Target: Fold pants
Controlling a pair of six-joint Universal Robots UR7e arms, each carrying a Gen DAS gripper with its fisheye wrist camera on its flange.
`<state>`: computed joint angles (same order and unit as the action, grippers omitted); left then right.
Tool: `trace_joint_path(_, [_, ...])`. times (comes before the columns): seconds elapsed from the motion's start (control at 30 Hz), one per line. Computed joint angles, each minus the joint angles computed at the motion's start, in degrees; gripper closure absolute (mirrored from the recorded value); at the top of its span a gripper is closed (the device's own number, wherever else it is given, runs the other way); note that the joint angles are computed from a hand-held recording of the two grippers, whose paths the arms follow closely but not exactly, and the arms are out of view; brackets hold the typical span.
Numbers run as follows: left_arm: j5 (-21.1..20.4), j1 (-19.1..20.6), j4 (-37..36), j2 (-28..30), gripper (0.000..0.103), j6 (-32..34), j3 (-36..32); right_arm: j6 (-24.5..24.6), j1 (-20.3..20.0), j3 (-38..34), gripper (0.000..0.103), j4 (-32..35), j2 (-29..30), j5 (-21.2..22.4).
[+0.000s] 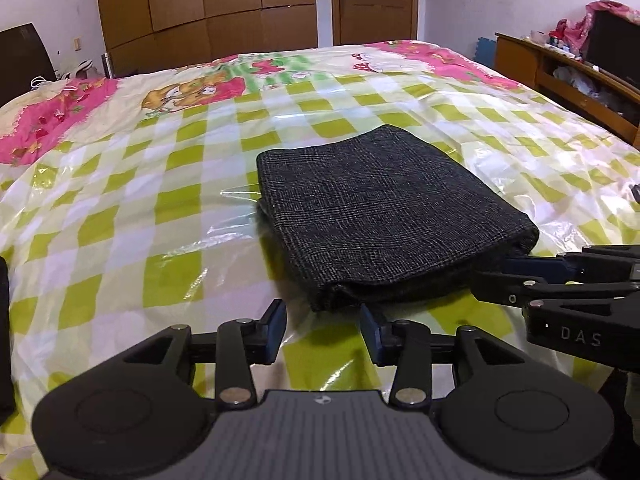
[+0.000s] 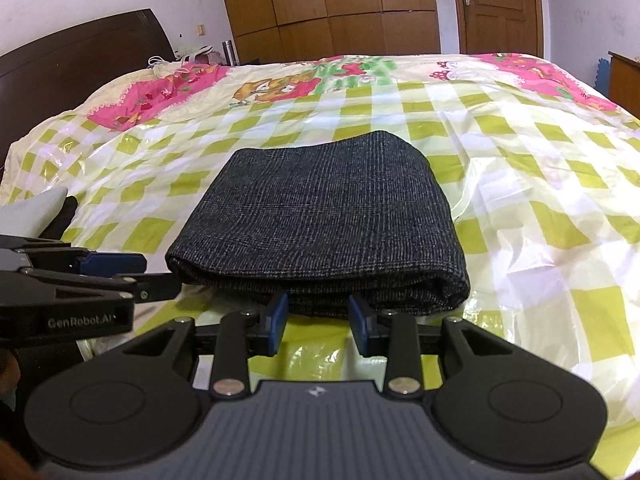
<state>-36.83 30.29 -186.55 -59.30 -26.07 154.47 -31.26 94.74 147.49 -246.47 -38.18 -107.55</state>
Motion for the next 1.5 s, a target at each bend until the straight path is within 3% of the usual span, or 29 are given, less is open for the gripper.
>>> trace_joint_path(0.23, [0.7, -1.0, -0.2, 0.9, 0.038, -1.9, 0.4, 0.1, 0.2, 0.2, 0.068, -0.5, 0.1, -0.2])
trace_joint_path(0.4, [2.5, -2.1, 1.6, 1.4, 0.019, -4.6, 0.6, -0.1, 0.3, 0.5, 0.064, -0.5, 0.2, -0.2])
trace_joint_path(0.63, [2.8, -2.1, 6.1, 0.5, 0.001, -9.6, 0.3, 0.7, 1.0, 0.6, 0.064, -1.6, 0.8, -1.6])
trace_joint_path(1.5, [4.3, -1.9, 15.6, 1.5, 0.0, -16.4, -1.7, 2.8, 3.5, 0.2, 0.06, -0.3, 1.3, -7.4])
